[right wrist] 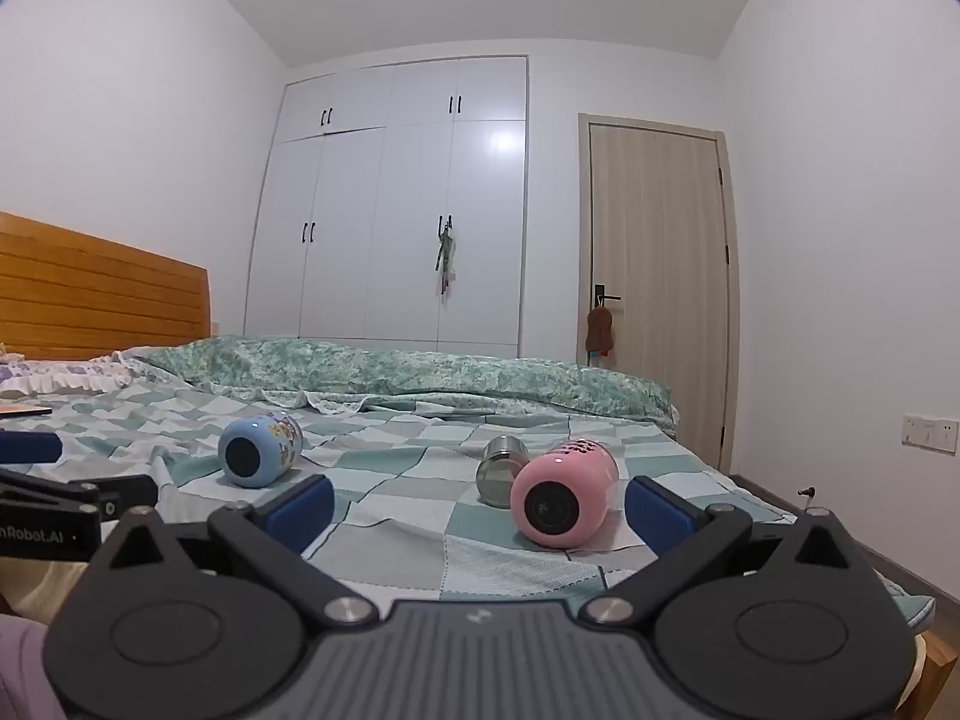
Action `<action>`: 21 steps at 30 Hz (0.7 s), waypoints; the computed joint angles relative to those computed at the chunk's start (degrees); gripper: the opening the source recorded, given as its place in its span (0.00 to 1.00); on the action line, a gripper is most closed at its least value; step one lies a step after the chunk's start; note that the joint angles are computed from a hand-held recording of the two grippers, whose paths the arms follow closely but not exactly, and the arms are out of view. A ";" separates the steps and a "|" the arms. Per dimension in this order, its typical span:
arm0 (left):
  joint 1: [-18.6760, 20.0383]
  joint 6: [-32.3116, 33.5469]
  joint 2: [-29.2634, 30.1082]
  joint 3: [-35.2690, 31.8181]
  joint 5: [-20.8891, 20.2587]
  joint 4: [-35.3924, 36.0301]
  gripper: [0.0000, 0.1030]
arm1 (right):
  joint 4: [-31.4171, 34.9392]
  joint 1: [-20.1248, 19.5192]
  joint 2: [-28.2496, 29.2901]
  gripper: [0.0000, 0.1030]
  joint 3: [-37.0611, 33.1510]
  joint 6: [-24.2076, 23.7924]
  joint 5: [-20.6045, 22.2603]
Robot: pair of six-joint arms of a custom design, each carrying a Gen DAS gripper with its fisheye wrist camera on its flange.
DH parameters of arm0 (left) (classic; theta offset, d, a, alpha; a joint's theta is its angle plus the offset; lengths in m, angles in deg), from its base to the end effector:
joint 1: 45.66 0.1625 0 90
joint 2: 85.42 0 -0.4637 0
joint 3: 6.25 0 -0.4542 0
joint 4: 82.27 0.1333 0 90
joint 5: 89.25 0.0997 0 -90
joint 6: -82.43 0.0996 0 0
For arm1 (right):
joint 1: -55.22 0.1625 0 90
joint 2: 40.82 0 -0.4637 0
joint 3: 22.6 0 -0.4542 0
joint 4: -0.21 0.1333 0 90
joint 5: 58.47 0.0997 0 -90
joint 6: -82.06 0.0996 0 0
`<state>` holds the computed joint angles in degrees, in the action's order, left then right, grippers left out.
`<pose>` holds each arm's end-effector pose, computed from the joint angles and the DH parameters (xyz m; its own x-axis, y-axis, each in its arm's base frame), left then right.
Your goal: Flip cup upright
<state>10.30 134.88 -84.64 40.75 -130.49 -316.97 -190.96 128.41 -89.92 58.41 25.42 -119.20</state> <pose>-0.2876 -0.7977 -0.0733 -0.6411 -0.2312 -0.7318 0.7233 0.1370 -0.6768 -0.0588 -0.8239 0.3354 -0.6174 -0.3851 0.6859 -0.7516 0.0315 -0.6589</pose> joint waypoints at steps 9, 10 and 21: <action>-0.09 -0.52 0.20 -0.44 -0.29 0.28 1.00 | -0.03 0.00 -0.05 1.00 0.08 -0.09 -0.02; -0.09 -0.46 0.30 -0.60 -0.36 0.24 1.00 | -0.03 0.00 -0.05 1.00 0.08 -0.09 -0.02; -0.06 -0.89 -0.62 1.40 -0.95 -1.01 1.00 | -0.03 0.03 -0.07 1.00 0.11 -0.19 -0.10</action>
<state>10.24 133.99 -85.26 42.15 -131.44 -317.97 -190.99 128.43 -90.00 58.53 25.23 -119.29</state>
